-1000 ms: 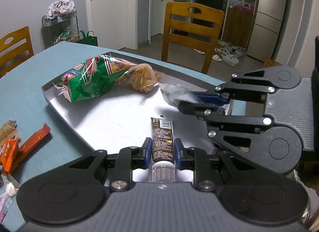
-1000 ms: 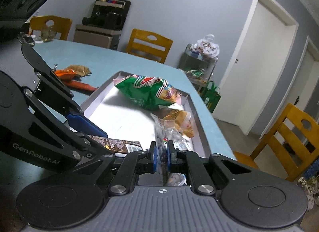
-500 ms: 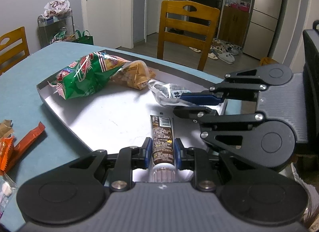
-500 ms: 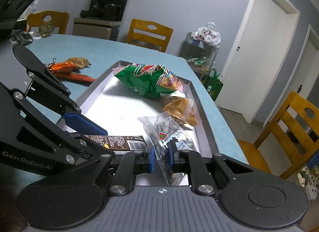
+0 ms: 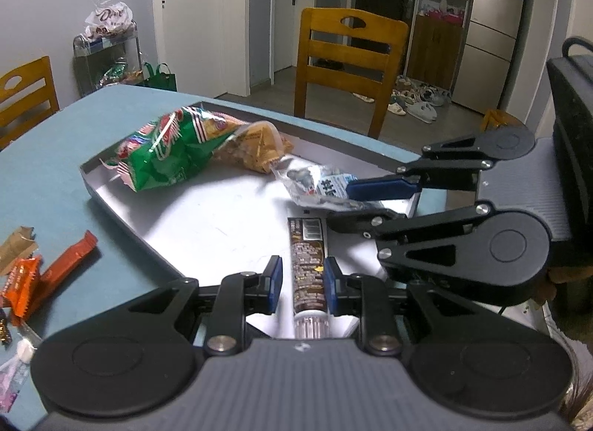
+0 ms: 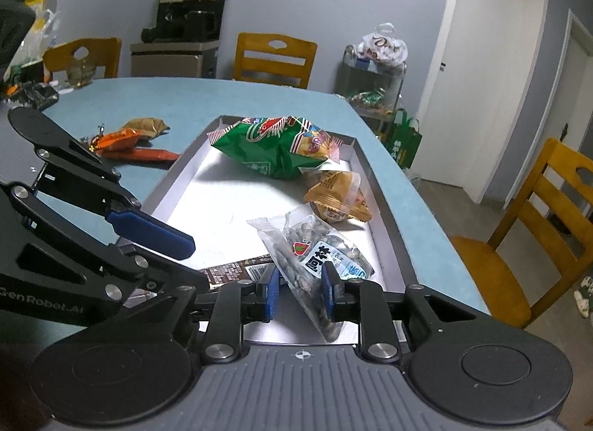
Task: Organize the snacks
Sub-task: 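Open both tools to drop the chocolate tube and nut bag into the tray, then grasp the orange cookie packet with the right tool while the left approaches the clear candy stick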
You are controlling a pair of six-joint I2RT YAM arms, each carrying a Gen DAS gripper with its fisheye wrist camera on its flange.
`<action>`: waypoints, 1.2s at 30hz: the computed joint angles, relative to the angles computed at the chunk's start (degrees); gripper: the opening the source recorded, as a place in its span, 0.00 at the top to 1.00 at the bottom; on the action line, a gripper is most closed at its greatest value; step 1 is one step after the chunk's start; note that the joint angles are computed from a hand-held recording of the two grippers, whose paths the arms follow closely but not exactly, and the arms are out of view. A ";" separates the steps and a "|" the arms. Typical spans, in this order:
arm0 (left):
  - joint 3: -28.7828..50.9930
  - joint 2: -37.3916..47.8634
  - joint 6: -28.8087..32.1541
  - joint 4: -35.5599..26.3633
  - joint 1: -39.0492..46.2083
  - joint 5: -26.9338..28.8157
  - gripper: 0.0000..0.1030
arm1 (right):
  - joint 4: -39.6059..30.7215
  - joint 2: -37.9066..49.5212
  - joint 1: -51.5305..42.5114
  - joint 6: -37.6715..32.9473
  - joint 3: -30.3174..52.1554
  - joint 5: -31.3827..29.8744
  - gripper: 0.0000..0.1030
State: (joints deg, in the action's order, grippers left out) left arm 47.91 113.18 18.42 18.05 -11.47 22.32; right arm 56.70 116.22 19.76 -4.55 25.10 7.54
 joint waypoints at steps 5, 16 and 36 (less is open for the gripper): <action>-1.81 -2.15 -0.13 0.84 1.00 0.45 0.78 | -1.72 -2.10 0.28 1.76 -0.38 -0.19 0.61; -6.95 -7.53 -0.43 3.47 3.63 1.45 0.45 | -2.90 -5.37 2.12 3.50 -1.09 1.10 0.45; -11.46 -16.12 5.95 3.17 21.43 5.81 0.13 | -10.27 -10.07 7.36 12.75 4.95 -2.57 0.16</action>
State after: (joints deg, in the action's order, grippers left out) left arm 36.46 97.06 24.36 21.23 9.97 28.13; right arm 46.43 106.15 27.11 8.20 30.05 4.96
